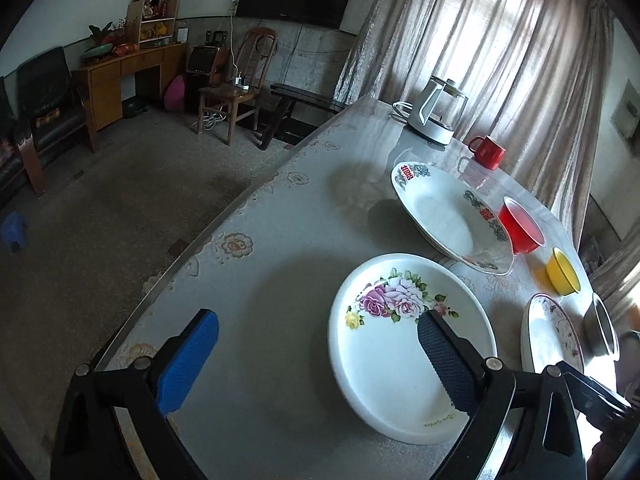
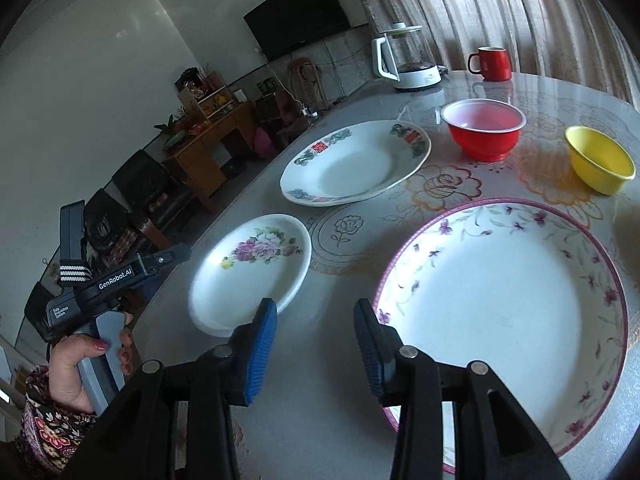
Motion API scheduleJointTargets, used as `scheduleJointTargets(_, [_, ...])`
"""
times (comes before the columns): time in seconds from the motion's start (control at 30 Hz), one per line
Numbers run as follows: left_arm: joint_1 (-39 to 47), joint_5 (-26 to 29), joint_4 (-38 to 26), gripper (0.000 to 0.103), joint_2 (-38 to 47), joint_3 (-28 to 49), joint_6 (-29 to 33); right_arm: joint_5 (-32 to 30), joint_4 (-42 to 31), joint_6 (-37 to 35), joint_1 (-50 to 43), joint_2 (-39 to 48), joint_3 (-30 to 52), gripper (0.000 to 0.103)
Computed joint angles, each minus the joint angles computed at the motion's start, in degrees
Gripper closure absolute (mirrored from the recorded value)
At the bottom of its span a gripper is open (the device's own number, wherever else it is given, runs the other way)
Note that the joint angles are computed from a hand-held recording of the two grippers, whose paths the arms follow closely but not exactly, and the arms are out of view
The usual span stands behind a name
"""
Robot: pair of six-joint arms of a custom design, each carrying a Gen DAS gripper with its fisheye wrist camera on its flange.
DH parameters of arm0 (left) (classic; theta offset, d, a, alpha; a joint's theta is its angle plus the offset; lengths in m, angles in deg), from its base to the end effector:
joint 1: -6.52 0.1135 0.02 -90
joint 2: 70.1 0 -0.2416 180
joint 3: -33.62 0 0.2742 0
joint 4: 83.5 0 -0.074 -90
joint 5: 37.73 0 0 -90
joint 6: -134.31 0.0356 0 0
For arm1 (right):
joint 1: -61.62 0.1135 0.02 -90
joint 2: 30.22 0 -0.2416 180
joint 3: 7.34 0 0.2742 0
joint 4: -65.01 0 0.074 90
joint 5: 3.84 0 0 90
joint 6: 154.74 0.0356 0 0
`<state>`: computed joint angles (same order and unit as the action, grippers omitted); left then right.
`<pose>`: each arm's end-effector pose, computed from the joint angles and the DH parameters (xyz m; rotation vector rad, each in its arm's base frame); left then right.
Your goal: Organize plates and bowls
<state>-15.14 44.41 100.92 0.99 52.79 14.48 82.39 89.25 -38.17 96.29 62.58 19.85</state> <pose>0.1734 -0.0636 0.0457 -0.2354 2.3938 -0.2574 0.1855 0.1312 0.0327 -0.2027 2.3635 0.6131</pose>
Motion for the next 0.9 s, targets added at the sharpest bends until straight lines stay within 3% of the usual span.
scheduleJointTargets(0.23, [3.1, 3.7, 5.7, 0.005, 0.3, -2.0, 3.3, 1.8, -0.9, 2.3, 3.9, 7.1, 5.6, 0.063])
scheduleJointTargets(0.47, [5.2, 7.6, 8.6, 0.004, 2.9, -2.3, 5.7, 3.9, -3.2, 1.4, 4.9, 4.6, 4.2, 0.063])
scheduleJointTargets(0.9, [1.7, 1.2, 1.8, 0.004, 2.8, 5.2, 14.0, 7.3, -14.1, -0.7, 1.7, 1.9, 10.4, 0.063])
